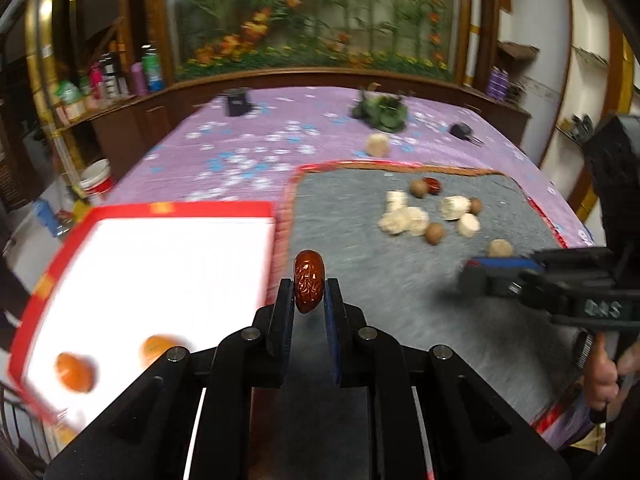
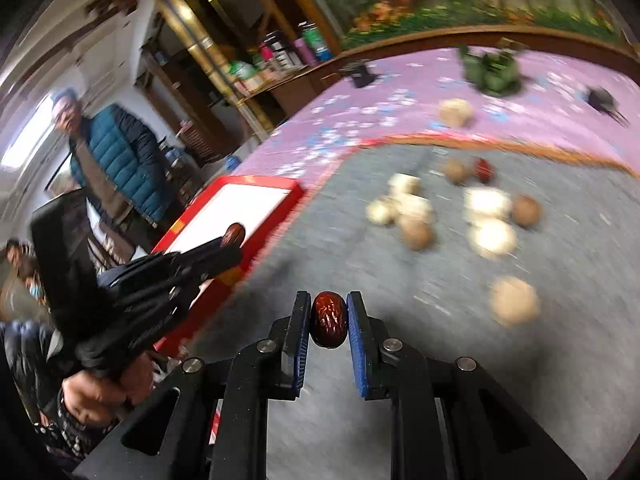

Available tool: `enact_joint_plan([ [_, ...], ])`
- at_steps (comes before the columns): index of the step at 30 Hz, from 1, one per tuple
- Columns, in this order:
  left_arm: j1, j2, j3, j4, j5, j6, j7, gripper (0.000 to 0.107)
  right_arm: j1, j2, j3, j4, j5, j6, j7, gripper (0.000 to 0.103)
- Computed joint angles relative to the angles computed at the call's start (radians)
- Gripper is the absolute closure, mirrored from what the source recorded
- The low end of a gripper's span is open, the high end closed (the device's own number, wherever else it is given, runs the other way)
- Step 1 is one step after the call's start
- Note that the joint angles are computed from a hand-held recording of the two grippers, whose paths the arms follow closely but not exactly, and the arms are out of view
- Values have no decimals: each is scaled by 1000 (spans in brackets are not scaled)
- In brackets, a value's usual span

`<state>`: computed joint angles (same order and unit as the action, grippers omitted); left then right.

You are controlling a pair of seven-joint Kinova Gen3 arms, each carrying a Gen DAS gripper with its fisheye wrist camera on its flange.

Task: Organize fruits
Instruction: 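Carry both red dates into the white tray and open both tools, then grasp a round pale cake with the right tool while the left tool grasps a beige cube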

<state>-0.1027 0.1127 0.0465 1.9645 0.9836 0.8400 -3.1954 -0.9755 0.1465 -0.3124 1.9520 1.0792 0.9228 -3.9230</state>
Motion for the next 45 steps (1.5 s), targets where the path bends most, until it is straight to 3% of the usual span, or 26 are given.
enact_joint_plan([
  [7,-78,43,-41,-35,32,-36,-24,95,54,163,100,-231,45,-137,265,85],
  [11,-112,85,-31,-62,29,-70,-8,95,92,247,134,-336,-13,-212,369,85],
  [16,-139,119,-4,-73,13,-91,0,95,81,322,192,-426,-110,-221,471,85],
  [20,-133,126,14,-69,-6,-142,35,95,172,340,85,-423,-46,-215,430,77],
  [21,-119,123,0,-70,-13,-147,45,94,181,334,77,-405,-15,-229,393,69],
  [23,-70,113,-61,-61,13,-158,31,81,155,304,117,-357,39,-264,312,59],
  [25,-77,96,-67,-32,82,-177,-23,37,85,266,196,-307,82,-279,230,56],
  [27,-154,67,-3,2,163,-186,-90,29,51,234,207,-266,131,-242,149,54],
  [29,-190,38,31,35,244,-202,-158,27,57,214,155,-251,170,-174,97,54],
  [33,-126,-21,-16,91,378,-270,-259,24,-81,192,189,-313,233,-11,171,54],
  [35,-93,-37,-33,92,369,-299,-246,24,-174,171,221,-324,313,70,197,50],
  [36,-79,-46,-37,93,363,-316,-231,24,-220,157,238,-325,337,111,208,38],
  [38,-65,-55,-48,87,337,-309,-191,24,-303,154,286,-328,334,192,196,23],
  [41,-45,-70,-51,80,296,-307,-131,24,-320,155,264,-322,248,314,186,23],
  [45,-16,-96,-48,98,312,-338,-144,24,-246,122,136,-239,190,385,82,23],
])
